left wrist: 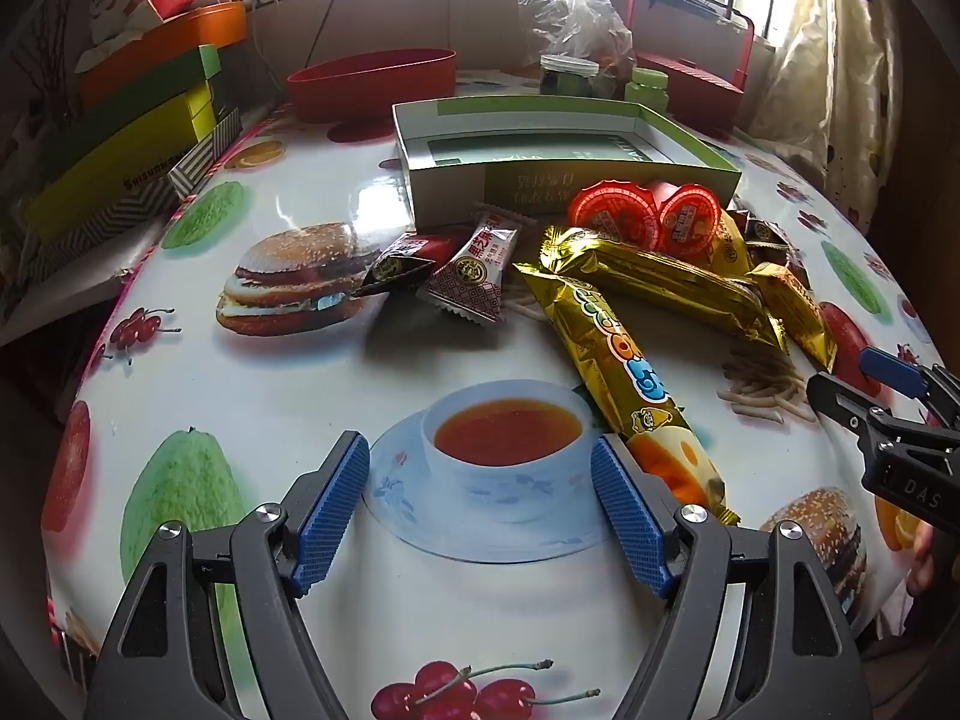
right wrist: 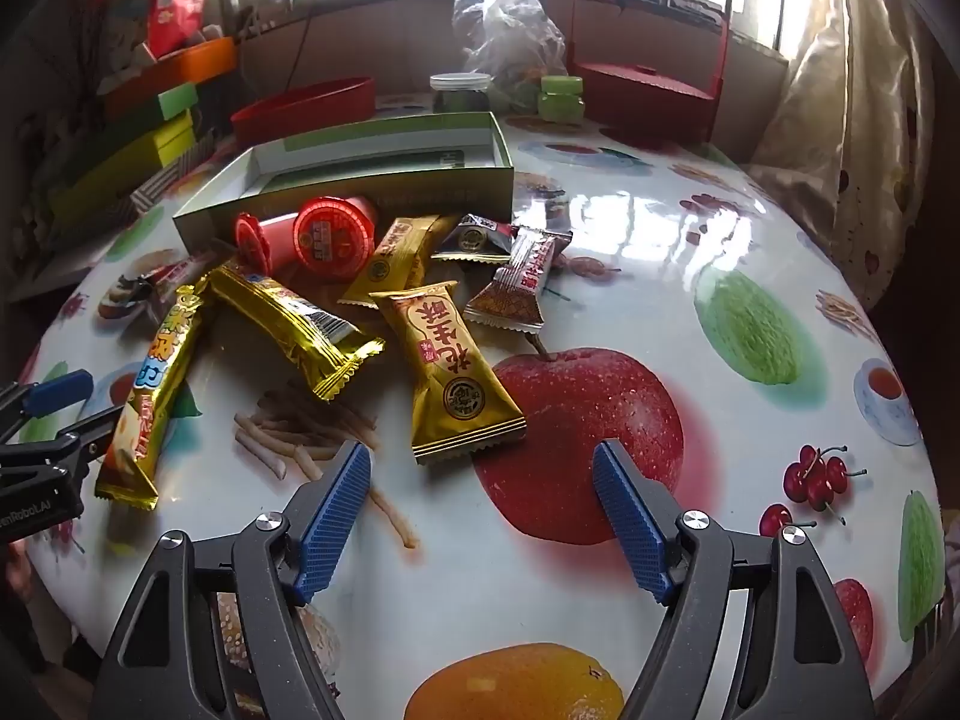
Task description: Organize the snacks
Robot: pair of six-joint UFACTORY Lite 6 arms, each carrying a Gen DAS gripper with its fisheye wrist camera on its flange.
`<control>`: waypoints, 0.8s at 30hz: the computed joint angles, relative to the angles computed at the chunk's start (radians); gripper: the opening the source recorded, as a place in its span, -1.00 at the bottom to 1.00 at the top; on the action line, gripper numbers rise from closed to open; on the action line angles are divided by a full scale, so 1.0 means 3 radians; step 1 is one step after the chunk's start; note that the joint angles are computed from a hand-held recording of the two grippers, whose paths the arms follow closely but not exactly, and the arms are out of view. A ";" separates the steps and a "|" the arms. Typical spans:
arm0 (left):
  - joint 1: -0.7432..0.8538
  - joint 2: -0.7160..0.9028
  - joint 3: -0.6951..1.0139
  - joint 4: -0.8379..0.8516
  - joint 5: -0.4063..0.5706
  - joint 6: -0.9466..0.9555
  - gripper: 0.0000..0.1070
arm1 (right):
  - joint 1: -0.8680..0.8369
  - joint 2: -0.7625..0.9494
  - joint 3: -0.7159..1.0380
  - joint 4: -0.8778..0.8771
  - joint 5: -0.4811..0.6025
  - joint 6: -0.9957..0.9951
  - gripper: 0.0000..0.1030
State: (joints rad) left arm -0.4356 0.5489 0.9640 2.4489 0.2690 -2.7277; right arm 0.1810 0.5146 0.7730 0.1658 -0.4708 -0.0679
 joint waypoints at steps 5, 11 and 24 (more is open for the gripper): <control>0.0002 0.0001 -0.0002 0.0016 0.0012 -0.0018 0.44 | -0.0003 -0.0001 -0.0014 -0.0007 -0.0021 0.0008 0.50; -0.0002 0.0004 -0.0005 0.0044 0.0024 -0.0042 0.44 | 0.0011 -0.0043 -0.0027 0.0021 -0.0010 0.0001 0.50; 0.0014 -0.0041 -0.0052 0.0119 0.0060 -0.0124 0.44 | 0.0021 -0.0007 -0.0027 0.0069 -0.0104 -0.0012 0.50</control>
